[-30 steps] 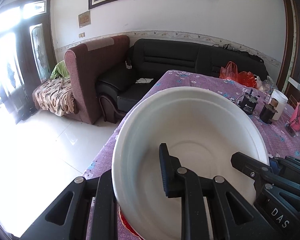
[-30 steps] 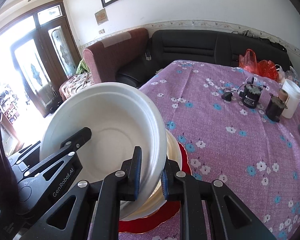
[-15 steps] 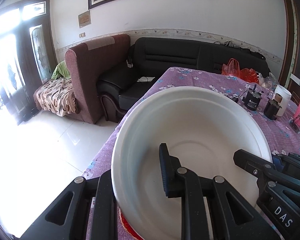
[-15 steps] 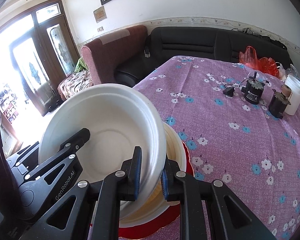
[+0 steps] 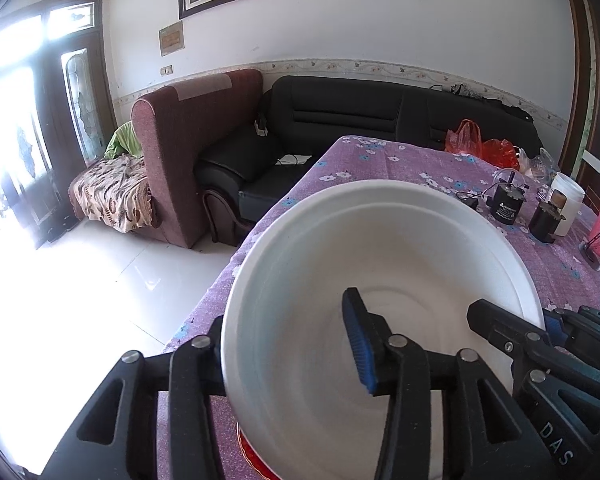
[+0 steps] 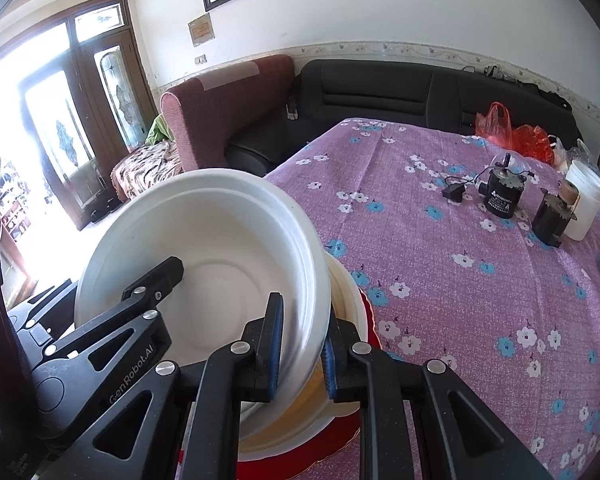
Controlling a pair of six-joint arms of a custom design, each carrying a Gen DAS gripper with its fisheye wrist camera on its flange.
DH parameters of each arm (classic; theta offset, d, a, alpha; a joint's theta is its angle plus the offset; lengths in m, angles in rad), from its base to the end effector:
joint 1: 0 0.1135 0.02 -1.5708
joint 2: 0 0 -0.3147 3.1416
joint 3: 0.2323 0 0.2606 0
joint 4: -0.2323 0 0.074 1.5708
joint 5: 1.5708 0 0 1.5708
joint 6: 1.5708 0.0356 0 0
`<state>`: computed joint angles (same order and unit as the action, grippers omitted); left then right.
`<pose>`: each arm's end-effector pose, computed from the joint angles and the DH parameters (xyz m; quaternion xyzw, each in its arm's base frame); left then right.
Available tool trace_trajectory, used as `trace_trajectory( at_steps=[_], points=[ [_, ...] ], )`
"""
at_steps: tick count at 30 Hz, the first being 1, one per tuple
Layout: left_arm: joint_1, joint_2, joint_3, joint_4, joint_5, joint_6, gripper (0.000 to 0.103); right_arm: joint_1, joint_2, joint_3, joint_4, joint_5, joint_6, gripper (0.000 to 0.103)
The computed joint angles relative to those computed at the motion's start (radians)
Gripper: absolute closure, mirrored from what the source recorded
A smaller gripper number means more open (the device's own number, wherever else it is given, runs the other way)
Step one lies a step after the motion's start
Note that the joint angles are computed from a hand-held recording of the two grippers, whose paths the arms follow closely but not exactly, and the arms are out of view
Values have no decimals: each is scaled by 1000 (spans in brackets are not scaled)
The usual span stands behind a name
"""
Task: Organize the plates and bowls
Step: 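Carry the white bowl with both grippers and lower it onto the beige bowl, then open both grippers to release the white bowl on top of the stack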
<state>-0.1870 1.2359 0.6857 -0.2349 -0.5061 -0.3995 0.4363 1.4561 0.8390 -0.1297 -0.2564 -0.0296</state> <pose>0.2375 -0.0274 0.2549 -0.1901 0.8792 0.1143 0.4217 0.2727 0.1371 0.2546 -0.2596 0.8724 0.1949 0.3653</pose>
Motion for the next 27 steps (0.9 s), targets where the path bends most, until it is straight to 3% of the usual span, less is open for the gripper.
trace_trajectory(
  at_steps=[5, 10, 15, 27],
  points=[
    [-1, -17, 1, -3, -8, -8, 41, -3, 4, -5, 20, -6, 25, 81],
    [18, -27, -3, -8, 7, -19, 40, -11, 13, 3, 24, -29, 29, 66],
    [71, -70, -16, -20, 70, -42, 26, -31, 15, 3, 33, -81, 48, 55],
    [76, -208, -52, -78, 90, -107, 26, -5, -44, -29, 69, -2, 22, 25]
  ],
)
